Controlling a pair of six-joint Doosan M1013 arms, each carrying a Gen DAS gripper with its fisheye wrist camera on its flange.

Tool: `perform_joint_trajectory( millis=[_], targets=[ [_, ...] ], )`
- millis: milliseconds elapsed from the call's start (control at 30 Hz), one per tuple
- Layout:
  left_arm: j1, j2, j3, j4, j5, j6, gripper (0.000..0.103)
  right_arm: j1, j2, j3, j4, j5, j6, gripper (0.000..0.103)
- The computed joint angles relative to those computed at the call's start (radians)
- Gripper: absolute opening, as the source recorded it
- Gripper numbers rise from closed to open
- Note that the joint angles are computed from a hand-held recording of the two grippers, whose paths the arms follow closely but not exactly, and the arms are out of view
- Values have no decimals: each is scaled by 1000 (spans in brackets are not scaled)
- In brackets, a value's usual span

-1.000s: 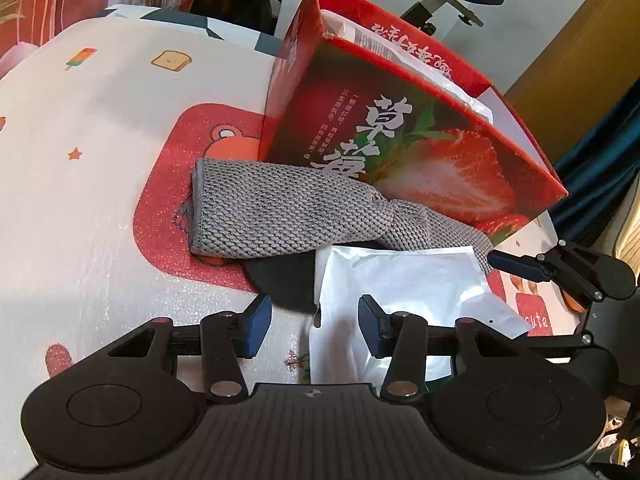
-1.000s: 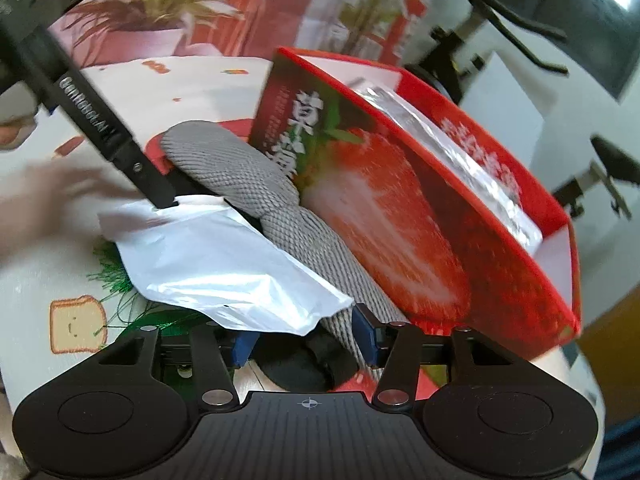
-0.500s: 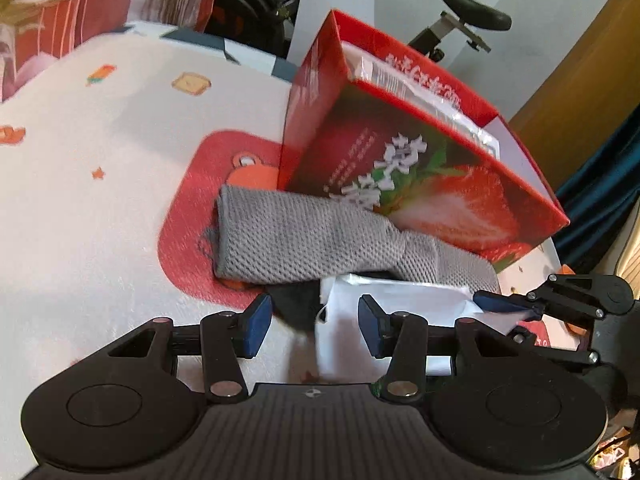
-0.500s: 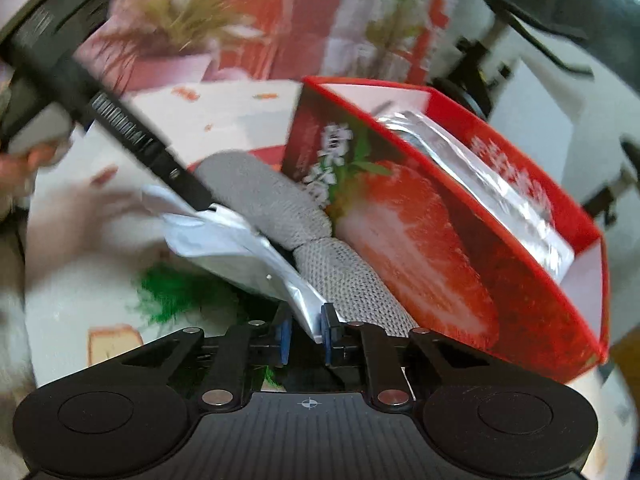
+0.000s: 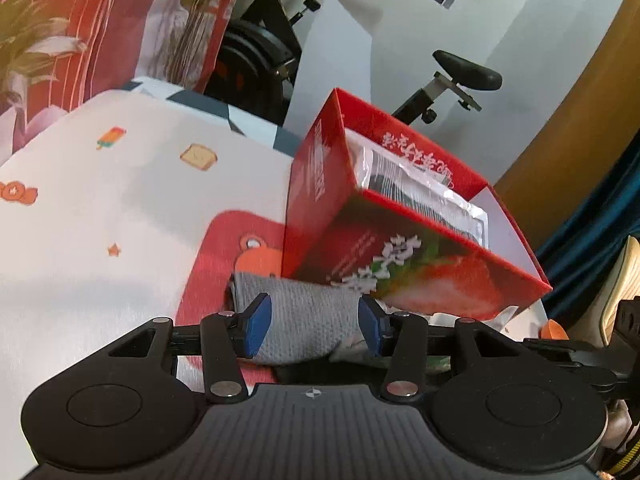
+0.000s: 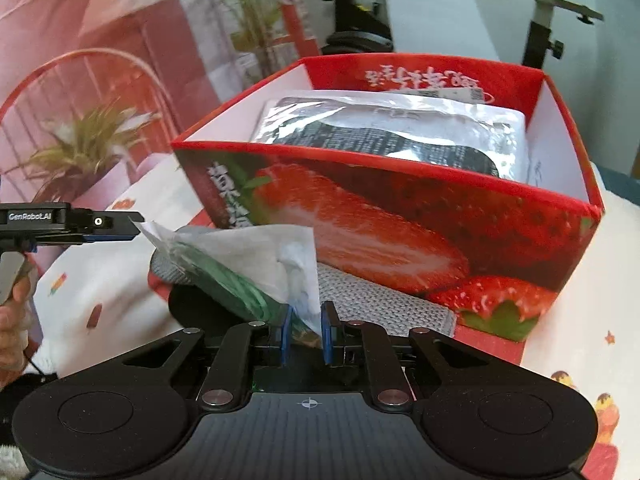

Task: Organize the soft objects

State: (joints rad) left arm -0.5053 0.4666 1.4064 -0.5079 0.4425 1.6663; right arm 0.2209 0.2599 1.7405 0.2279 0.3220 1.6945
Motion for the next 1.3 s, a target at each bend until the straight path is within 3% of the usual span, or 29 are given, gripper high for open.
perform_joint_trajectory(
  millis=[167, 267, 400, 500, 867, 967, 1067, 1300],
  targets=[
    [-8, 13, -18, 3, -6, 59, 50, 9, 7, 1, -130, -34, 199, 14],
    [-12, 26, -27, -30, 3, 138, 50, 23, 14, -4, -319, -33, 414, 13],
    [-12, 47, -45, -89, 33, 250, 50, 36, 22, -12, -472, -20, 584, 12],
    [-12, 68, -70, -146, 77, 341, 50, 46, 28, -20, -558, -2, 648, 12],
    [-15, 116, -121, -186, 137, 381, 49, 61, 38, -29, -662, 29, 756, 12],
    [-16, 121, -128, -193, 150, 393, 42, 62, 38, -28, -671, 27, 769, 12],
    [-21, 119, -132, -178, 160, 403, 19, 61, 34, -24, -679, 24, 780, 12],
    [-28, 83, -95, -158, 126, 409, 15, 69, 6, 3, -778, -7, 877, 11]
  ],
)
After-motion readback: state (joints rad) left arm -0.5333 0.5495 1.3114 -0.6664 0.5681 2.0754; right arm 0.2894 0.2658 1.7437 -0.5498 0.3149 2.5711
